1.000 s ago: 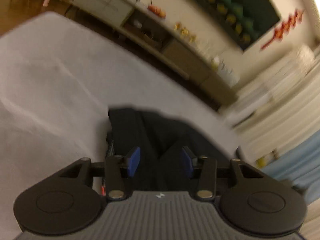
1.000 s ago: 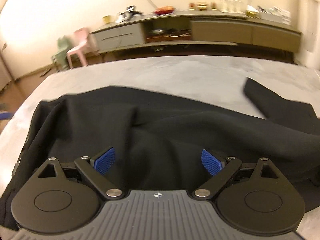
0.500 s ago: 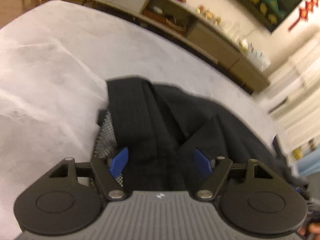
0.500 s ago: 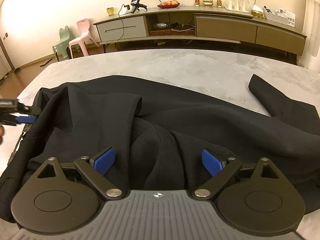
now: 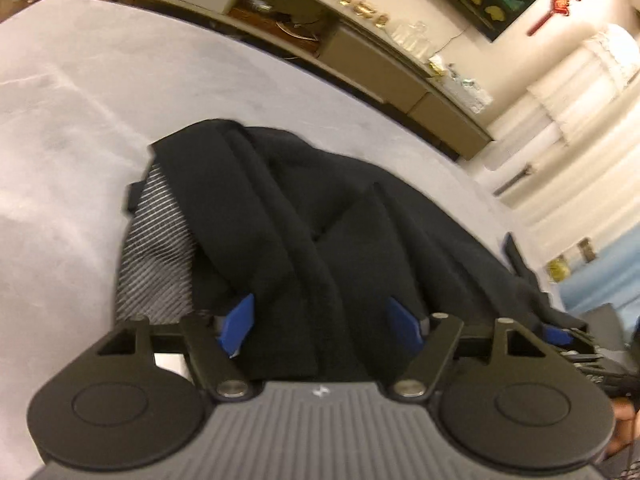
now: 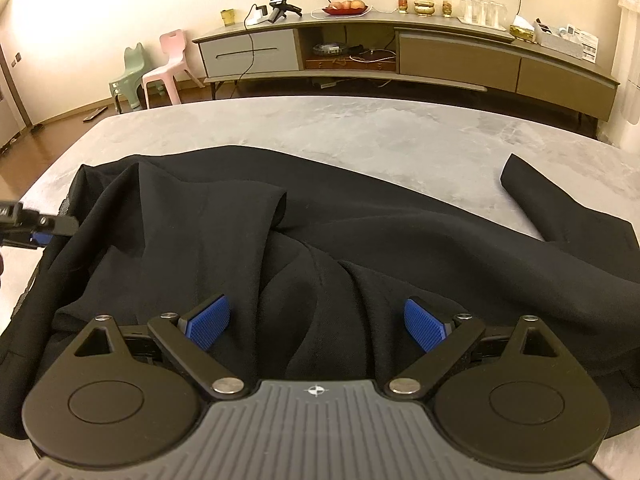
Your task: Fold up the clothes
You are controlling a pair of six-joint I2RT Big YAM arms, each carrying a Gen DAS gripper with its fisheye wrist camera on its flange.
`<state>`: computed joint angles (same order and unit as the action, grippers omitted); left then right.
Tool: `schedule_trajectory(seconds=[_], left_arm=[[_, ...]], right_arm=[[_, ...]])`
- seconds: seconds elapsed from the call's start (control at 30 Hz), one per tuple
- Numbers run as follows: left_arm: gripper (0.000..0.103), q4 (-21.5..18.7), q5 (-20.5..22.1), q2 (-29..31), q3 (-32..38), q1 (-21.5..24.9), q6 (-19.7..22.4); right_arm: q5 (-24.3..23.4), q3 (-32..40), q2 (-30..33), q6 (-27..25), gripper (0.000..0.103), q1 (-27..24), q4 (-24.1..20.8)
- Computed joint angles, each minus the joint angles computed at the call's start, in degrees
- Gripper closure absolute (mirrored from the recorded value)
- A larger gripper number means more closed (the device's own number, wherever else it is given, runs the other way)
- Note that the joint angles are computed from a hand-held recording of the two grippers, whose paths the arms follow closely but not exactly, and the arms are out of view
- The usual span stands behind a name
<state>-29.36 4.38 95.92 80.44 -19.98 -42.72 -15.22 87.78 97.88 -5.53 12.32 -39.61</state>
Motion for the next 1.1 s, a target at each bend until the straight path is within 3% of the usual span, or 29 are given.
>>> schedule_trajectory(seconds=[0.03, 0.07, 0.1, 0.13, 0.2, 0.23, 0.33, 0.4, 0.5, 0.57, 0.6, 0.7, 0.77, 0.9, 1.0, 1.07, 1.1], left_arm=[[0.033, 0.6, -0.3, -0.3, -0.7, 0.1, -0.8], [0.043, 1.4, -0.3, -0.6, -1.2, 0.2, -1.3], [0.061, 1.5, -0.6, -0.4, -0.8, 0.1, -0.3], [0.095, 1.2, -1.1, 0.1, 0.3, 0.0, 1.8], [0.099, 0.7, -2.1, 1.2, 2.7, -0.3, 6.2], [0.100, 2.5, -2.3, 0.7, 3.4, -0.2, 7.9], [0.100, 13.4, -0.5, -4.1, 4.2, 0.6, 11.2], [0.100, 21.1, 2.8, -9.7, 3.5, 0.6, 13.0], [0.100, 28.8, 7.2, -21.2, -2.4, -1.0, 22.6], [0.099, 25.9, 7.4, -28.1, -7.9, -1.0, 25.4], [0.099, 21.3, 4.8, -30.8, -10.6, -1.0, 25.5], [0.099, 1.8, -0.5, -31.8, -13.8, 1.2, 17.2], [0.099, -6.3, -2.9, -30.3, -15.4, 2.2, 12.9], [0.094, -8.1, -2.7, -28.9, -16.3, 2.5, 9.1], [0.079, -7.1, -4.6, -29.3, -15.7, 1.5, 7.7], [0.059, -6.5, -6.0, -29.6, -15.2, 0.8, 6.9], [0.053, -6.2, -6.6, -29.1, -14.6, 0.9, 6.7]], right_arm=[[0.1, 0.0, 0.0, -0.1, 0.009, 0.0, 0.0], [0.1, 0.0, 0.1, -0.2, 0.009, 0.1, 0.0], [0.1, 0.1, 0.1, -0.4, 0.009, 0.1, 0.0], [0.3, 0.0, 0.1, -0.4, 0.009, 0.2, 0.3], [0.5, -0.2, 0.0, -0.2, 0.009, 0.4, 1.1], [0.5, -0.4, -0.1, 0.0, 0.009, 0.3, 1.6], [1.2, -0.8, -0.2, 1.6, 0.009, -0.8, 2.9], [1.1, -0.4, 0.0, 4.1, 0.009, -2.1, 2.6], [-0.4, 0.8, 0.5, 8.8, 0.009, -4.4, 2.6], [-2.6, 1.4, 0.5, 11.8, 0.006, -5.9, 3.1], [-3.7, 1.8, 0.5, 13.4, 0.005, -6.6, 3.4], [-2.4, 1.7, -0.2, 14.8, 0.005, -7.8, 3.9], [-1.4, 1.4, -0.7, 16.1, 0.005, -8.7, 4.4], [-0.2, -0.2, -1.8, 22.1, 0.005, -11.6, 6.2], [1.6, -1.3, -2.4, 24.8, 0.005, -13.8, 7.8], [3.5, -0.9, -1.8, 25.0, 0.004, -15.1, 8.0], [4.5, -0.5, -1.2, 24.7, 0.004, -15.7, 7.7]])
